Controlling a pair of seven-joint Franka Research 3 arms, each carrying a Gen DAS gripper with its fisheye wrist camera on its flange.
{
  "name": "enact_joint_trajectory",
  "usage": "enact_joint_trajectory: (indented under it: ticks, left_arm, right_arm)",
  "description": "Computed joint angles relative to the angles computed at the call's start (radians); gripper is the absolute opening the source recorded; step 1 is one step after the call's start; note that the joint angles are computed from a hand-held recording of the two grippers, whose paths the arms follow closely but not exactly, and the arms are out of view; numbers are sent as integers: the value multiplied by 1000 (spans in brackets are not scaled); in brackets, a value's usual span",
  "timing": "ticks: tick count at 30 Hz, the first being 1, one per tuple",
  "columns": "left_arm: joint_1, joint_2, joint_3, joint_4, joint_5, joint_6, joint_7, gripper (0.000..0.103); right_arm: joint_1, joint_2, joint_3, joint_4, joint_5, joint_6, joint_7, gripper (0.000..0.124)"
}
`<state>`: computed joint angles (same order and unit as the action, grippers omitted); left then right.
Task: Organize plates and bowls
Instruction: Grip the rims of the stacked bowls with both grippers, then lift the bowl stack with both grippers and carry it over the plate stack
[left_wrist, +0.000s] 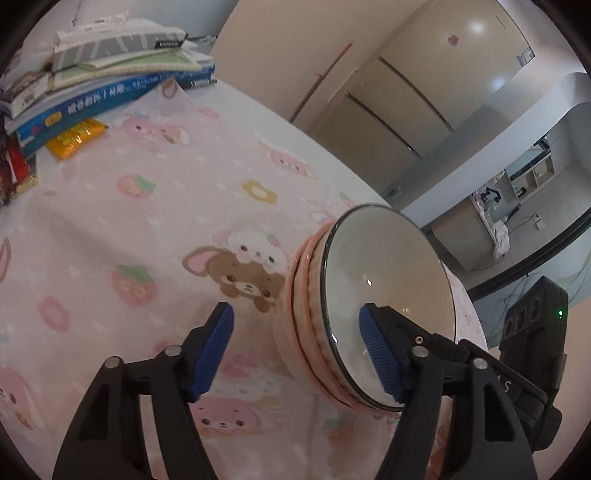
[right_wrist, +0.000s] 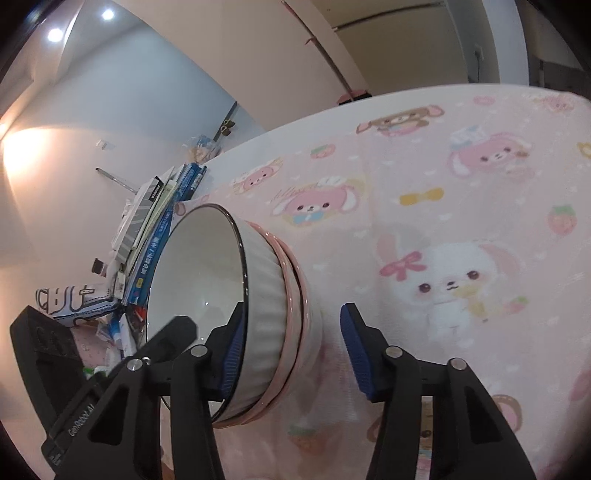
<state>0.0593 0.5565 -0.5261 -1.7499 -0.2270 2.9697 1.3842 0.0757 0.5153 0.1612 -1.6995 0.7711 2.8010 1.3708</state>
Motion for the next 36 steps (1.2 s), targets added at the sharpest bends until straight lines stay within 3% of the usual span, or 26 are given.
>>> enact_joint_trajectory:
  ticks: [3, 4, 7, 9, 13, 18, 26, 31, 36]
  left_arm:
    - [-84, -19, 98, -4, 51, 0, -78, 57]
    - [-82, -18, 97, -4, 58, -4, -83, 57]
    - [-1, 17, -1, 12, 10, -28, -29, 56]
    - [47, 44, -60, 24, -36, -47, 13, 57]
    - [133, 86, -171, 30, -141, -55, 129, 45]
    - [98, 59, -135, 9, -149, -28, 131, 44]
    - [170, 121, -217, 46, -236, -70, 213, 46]
    - [123, 84, -161, 31, -246, -57, 212, 44]
    - [95, 71, -134, 29, -243, -48, 208, 44]
  right_arm:
    - [-33, 12, 38, 11, 61, -14, -51, 47]
    - [-32, 12, 37, 11, 67, -13, -56, 47]
    - [-33, 16, 46, 7, 104, 13, -82, 47]
    - [-48, 26, 57, 18, 132, -20, -93, 47]
    - [-83, 46, 80, 41, 225, -79, -151, 44]
    - [-68, 47, 60, 46, 256, -93, -171, 44]
    - [-55, 44, 38, 46, 269, -106, -189, 43]
    - [-66, 36, 62, 24, 350, -58, -225, 43]
    - [-65, 33, 53, 23, 362, -85, -209, 43]
